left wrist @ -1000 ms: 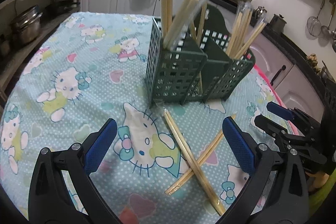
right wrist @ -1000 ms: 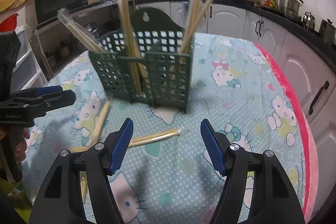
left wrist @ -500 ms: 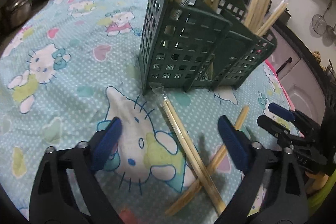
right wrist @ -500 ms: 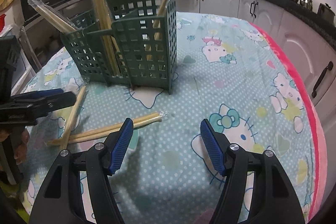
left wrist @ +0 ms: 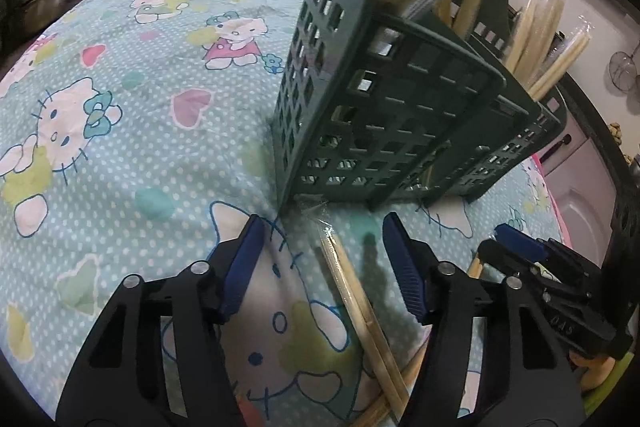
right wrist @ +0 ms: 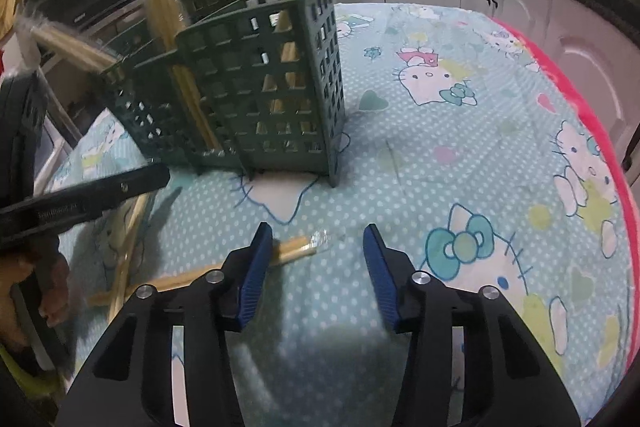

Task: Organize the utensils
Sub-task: 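Lower the left tool to a wrapped chopstick pair while the right tool lowers to another, then close the left gripper on its chopstick pair while the right gripper closes on another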

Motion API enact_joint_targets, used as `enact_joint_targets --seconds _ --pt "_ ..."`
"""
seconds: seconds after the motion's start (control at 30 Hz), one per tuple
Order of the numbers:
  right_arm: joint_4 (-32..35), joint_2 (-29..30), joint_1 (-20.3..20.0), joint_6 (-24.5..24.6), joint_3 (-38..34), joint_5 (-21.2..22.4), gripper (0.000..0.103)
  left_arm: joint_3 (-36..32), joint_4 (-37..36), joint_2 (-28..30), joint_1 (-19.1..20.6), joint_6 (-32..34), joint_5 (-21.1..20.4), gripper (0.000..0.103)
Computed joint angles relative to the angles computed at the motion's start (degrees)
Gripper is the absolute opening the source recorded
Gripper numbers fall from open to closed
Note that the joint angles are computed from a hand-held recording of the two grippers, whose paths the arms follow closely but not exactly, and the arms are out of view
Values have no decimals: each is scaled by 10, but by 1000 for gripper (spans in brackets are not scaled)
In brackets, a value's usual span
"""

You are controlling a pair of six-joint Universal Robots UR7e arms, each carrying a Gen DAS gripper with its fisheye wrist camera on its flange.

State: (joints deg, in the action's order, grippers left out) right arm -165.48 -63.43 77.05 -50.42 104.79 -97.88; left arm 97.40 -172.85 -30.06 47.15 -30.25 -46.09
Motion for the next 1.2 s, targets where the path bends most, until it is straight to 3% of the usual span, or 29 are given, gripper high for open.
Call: enact_joint_targets --seconds 0.37,0.6,0.9,1.2 --pt "20 3 1 12 -9 3 27 -3 34 -8 7 -10 27 22" --pt "-13 -5 1 3 13 1 8 1 19 -13 18 1 24 11" --pt "-33 -17 -1 -3 26 3 6 28 -15 -26 16 11 1 3" --pt "-23 -42 -7 -10 42 8 5 51 -36 -34 0 25 -15 3"
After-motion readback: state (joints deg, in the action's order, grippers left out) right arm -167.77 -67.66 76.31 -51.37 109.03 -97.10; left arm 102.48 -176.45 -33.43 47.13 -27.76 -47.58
